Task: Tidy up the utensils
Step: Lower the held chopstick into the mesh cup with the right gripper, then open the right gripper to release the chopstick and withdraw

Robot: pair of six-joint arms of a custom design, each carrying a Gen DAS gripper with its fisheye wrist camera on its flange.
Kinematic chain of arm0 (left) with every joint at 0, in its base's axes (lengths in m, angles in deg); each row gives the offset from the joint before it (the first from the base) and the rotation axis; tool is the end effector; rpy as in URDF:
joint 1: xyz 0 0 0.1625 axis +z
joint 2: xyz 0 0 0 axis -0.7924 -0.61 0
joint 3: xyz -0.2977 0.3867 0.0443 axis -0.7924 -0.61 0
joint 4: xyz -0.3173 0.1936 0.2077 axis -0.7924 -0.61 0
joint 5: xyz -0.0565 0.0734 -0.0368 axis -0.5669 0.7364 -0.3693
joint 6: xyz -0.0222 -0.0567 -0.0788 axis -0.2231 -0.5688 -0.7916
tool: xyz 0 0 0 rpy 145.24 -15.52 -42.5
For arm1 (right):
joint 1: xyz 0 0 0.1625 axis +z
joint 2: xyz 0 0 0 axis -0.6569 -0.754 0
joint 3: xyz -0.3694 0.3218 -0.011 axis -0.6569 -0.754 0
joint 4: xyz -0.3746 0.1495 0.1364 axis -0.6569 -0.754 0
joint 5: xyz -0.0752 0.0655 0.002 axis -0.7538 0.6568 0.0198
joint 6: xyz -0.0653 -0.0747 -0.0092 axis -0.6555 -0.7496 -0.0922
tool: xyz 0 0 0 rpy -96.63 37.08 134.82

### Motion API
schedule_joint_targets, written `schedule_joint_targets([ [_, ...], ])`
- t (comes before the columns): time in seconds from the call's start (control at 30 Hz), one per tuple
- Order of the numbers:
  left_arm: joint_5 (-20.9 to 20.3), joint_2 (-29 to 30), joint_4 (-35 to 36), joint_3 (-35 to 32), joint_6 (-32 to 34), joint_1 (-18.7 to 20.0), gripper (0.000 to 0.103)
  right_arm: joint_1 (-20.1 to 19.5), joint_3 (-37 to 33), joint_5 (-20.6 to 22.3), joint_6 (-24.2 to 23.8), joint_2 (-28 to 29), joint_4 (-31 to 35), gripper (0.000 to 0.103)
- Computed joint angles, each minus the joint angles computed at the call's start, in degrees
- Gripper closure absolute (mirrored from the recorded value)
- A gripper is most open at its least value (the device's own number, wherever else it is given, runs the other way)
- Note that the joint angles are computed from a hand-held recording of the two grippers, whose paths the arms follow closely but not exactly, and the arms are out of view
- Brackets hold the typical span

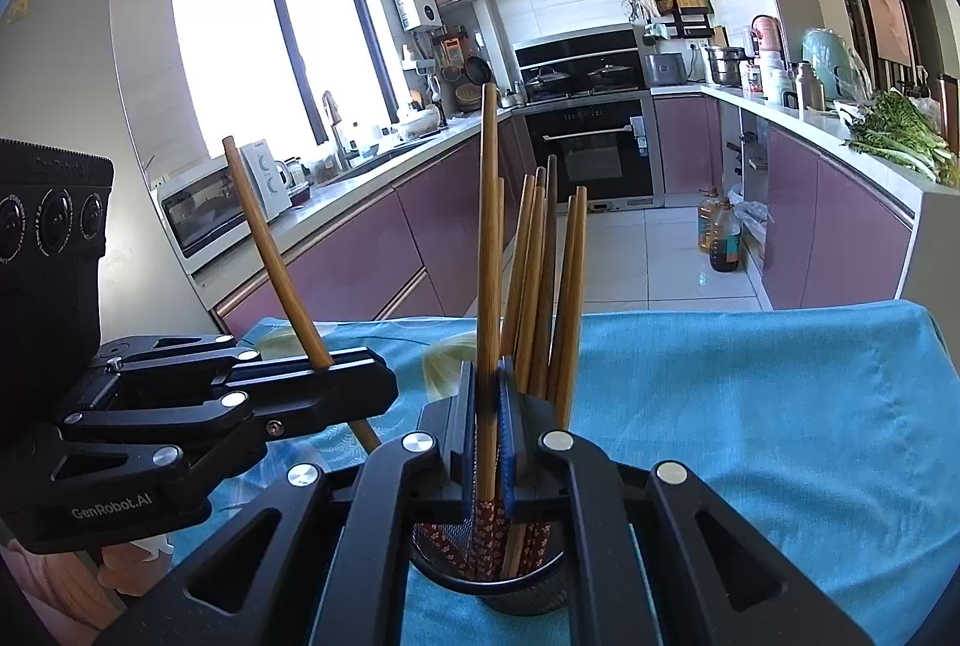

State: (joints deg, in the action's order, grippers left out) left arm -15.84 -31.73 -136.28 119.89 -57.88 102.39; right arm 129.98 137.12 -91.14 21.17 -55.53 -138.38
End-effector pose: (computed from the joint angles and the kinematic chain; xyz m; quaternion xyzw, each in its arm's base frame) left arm -0.3546 -0.6717 0.0753 0.4618 0.8471 -0.2456 0.0938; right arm 0.1106 -0.6160 0.2355 0.1950 -0.8520 0.4520 0.1785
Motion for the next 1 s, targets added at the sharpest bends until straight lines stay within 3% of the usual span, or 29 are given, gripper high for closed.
schedule_joint_targets([
  [1.0, 0.4, 2.8, 4.7, -3.6, -2.2, 2.2, 0.094, -0.7, -1.2, -0.8, 1.8, 0.3, 2.8, 0.095],
])
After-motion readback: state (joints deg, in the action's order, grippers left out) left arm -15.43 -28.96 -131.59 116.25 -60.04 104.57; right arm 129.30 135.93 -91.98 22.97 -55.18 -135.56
